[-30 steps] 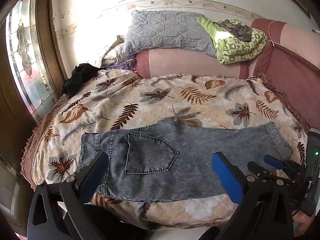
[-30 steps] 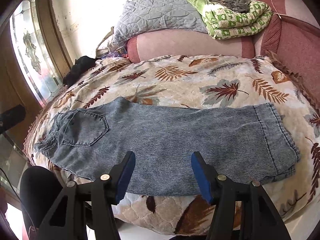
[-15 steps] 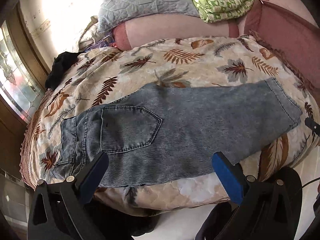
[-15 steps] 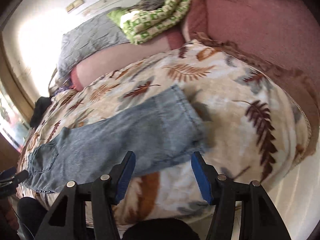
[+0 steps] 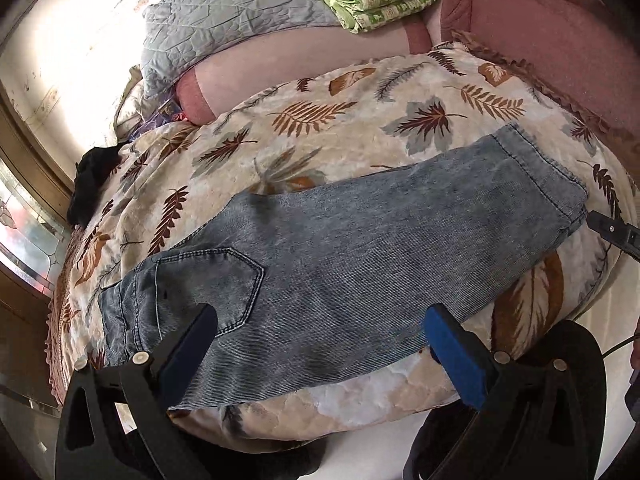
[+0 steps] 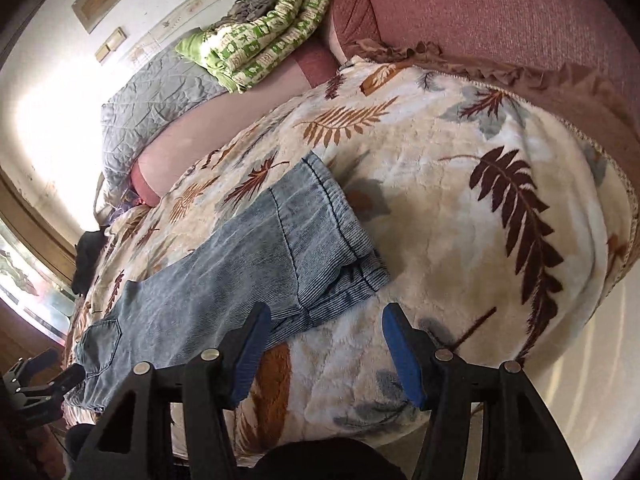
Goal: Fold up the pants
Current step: 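Grasp the jeans leg hems with the right tool and lift them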
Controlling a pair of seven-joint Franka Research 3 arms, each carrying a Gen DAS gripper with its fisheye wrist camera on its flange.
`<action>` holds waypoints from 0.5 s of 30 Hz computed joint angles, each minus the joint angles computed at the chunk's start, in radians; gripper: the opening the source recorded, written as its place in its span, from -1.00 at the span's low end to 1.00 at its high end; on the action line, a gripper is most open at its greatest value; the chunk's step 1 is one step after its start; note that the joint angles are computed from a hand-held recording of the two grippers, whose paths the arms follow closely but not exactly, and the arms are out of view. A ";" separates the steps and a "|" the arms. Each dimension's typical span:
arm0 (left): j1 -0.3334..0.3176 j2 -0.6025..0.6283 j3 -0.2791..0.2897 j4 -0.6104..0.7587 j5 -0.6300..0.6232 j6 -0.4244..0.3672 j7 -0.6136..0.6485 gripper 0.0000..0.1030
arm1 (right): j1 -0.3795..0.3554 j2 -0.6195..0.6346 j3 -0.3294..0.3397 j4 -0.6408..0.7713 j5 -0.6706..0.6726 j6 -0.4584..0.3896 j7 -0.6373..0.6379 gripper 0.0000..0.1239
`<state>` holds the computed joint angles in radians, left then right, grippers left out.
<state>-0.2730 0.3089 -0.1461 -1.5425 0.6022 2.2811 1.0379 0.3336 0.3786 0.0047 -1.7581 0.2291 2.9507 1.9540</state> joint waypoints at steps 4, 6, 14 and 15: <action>-0.006 0.034 -0.003 0.040 -0.006 -0.014 0.026 0.99 | -0.034 0.032 0.036 0.036 0.054 -0.015 -0.029 0.00; -0.012 0.062 -0.001 0.078 -0.011 -0.023 0.041 0.99 | -0.057 0.044 0.063 0.046 0.093 -0.014 -0.051 0.00; -0.041 0.183 0.023 0.248 -0.030 -0.080 0.082 0.99 | -0.075 0.074 0.073 0.088 0.162 -0.029 -0.090 0.00; -0.041 0.192 0.024 0.259 -0.040 -0.087 0.084 0.99 | -0.091 0.079 0.088 0.098 0.180 -0.040 -0.107 0.07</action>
